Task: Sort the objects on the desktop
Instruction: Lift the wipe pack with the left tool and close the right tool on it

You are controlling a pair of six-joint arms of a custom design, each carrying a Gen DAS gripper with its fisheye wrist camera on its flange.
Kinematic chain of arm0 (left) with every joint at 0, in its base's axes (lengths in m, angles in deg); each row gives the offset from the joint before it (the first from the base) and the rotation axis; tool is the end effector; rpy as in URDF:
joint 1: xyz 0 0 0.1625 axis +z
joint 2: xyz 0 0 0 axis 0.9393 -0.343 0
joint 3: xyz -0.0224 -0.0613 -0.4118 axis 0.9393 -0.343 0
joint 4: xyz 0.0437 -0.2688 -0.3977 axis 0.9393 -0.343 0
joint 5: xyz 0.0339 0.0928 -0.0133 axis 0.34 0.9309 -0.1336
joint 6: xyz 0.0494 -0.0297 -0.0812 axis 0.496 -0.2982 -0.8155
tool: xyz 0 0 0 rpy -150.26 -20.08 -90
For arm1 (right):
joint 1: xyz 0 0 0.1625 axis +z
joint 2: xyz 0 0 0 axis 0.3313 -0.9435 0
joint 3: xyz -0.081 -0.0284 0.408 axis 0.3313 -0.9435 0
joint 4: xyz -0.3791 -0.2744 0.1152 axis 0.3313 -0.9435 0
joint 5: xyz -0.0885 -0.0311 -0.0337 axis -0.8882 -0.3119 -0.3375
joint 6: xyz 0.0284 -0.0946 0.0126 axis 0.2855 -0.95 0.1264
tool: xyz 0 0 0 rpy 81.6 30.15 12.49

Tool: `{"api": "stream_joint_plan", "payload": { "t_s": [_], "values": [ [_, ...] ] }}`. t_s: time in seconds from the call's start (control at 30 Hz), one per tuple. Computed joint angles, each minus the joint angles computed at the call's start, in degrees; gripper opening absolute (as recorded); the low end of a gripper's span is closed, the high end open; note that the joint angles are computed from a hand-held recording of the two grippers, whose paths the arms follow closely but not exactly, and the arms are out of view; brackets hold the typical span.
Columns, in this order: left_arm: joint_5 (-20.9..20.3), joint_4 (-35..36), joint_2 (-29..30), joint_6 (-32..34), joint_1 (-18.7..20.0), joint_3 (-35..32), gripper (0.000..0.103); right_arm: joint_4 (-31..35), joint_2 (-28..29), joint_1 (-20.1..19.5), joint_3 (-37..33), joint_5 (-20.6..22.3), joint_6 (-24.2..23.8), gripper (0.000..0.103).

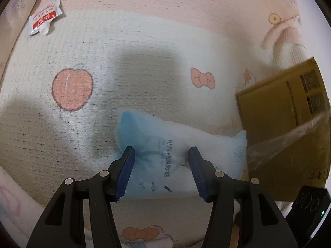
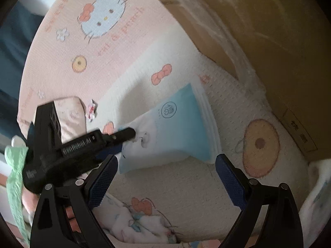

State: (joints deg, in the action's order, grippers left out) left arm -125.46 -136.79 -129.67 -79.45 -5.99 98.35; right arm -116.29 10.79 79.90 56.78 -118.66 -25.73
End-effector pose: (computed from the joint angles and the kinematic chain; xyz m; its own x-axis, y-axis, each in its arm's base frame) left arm -0.1913 -0.7719 0.1586 -0.9087 0.2311 -0.3476 0.2471 0.9690 -0.0019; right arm 0.1882 -0.5475 0.1434 -0.9555 0.2286 0.1865 0.0927 0.8327 -0.5459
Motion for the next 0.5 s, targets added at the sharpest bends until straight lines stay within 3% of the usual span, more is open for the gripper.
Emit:
{"api": "stream_joint_plan", "payload": {
  "t_s": [0.17, 0.3, 0.5],
  "values": [
    [-0.93, 0.38, 0.27, -0.85, 0.56, -0.56, 0.06, -0.77, 0.35, -0.94, 0.36, 0.63, -1.27, 0.095],
    [-1.0, 0.67, 0.4, -1.72, 0.66, -0.85, 0.06, -2.29, -0.36, -0.9, 1.26, -2.26, 1.38, 0.095],
    [-1.6, 0.82, 0.49, -1.95, 0.81, -1.05, 0.06, -3.45, 0.86, -3.1, 0.32, 2.71, -2.06, 0.095]
  ]
}}
